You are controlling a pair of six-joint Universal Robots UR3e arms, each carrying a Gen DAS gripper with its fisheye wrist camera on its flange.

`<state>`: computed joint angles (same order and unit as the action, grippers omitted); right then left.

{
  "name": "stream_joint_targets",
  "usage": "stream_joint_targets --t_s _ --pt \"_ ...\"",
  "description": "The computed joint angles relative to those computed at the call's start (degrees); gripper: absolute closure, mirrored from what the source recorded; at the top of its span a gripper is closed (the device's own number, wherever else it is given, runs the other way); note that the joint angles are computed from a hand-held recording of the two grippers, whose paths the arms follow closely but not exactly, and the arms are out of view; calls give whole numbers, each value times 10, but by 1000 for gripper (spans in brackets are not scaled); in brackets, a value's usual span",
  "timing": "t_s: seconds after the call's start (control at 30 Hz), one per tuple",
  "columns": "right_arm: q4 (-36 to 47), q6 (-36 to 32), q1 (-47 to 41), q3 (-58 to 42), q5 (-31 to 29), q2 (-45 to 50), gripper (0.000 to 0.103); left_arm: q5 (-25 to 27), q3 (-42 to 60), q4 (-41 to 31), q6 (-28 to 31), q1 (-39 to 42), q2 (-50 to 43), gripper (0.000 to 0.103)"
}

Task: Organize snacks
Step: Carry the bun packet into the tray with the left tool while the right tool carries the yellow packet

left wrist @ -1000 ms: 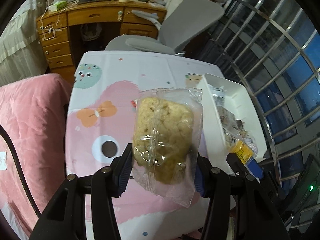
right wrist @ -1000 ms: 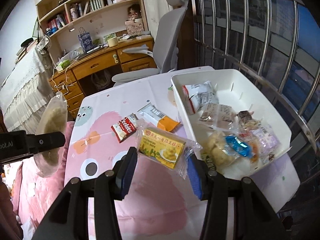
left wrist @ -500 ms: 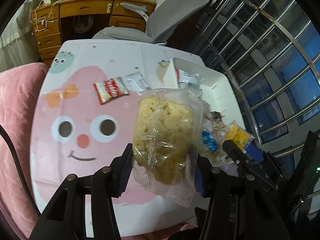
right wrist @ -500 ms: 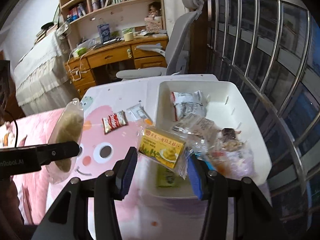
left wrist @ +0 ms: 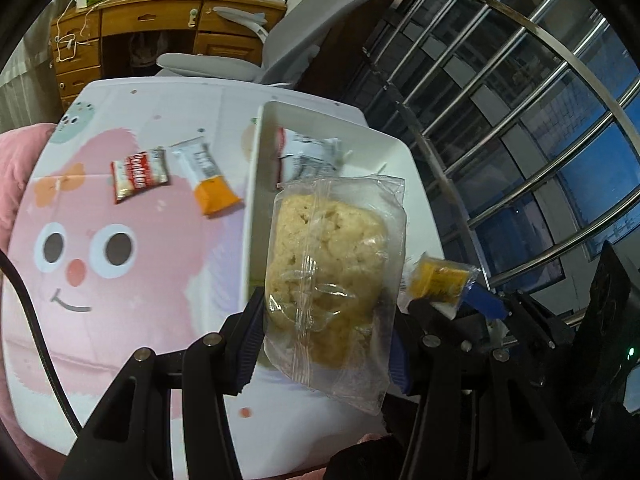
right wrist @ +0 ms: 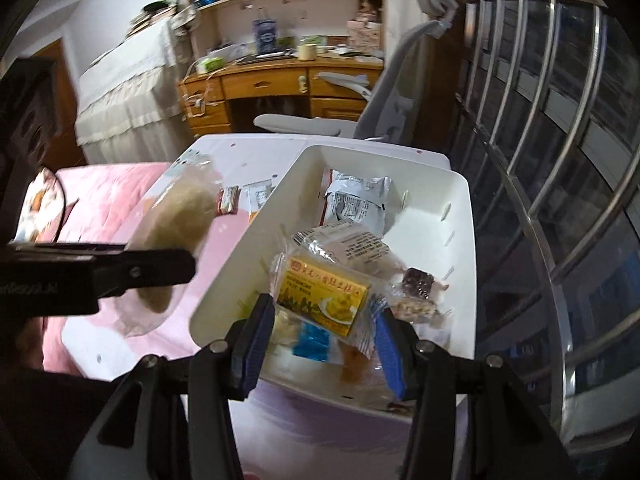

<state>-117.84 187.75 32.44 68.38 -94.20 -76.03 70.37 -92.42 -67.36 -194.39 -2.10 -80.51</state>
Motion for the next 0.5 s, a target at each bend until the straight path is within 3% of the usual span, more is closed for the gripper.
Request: stream_joint_targets --t_s 0.33,0.4,0.5 --pt "-20 -82 -71 73 55 -60 53 37 83 51 -47 -76 -95 51" --pt "-24 -84 -83 81 60 -66 52 45 104 42 -48 -85 -112 44" --pt "-16 -87 -99 84 74 -68 52 51 130 31 -48 -94 -134 42"
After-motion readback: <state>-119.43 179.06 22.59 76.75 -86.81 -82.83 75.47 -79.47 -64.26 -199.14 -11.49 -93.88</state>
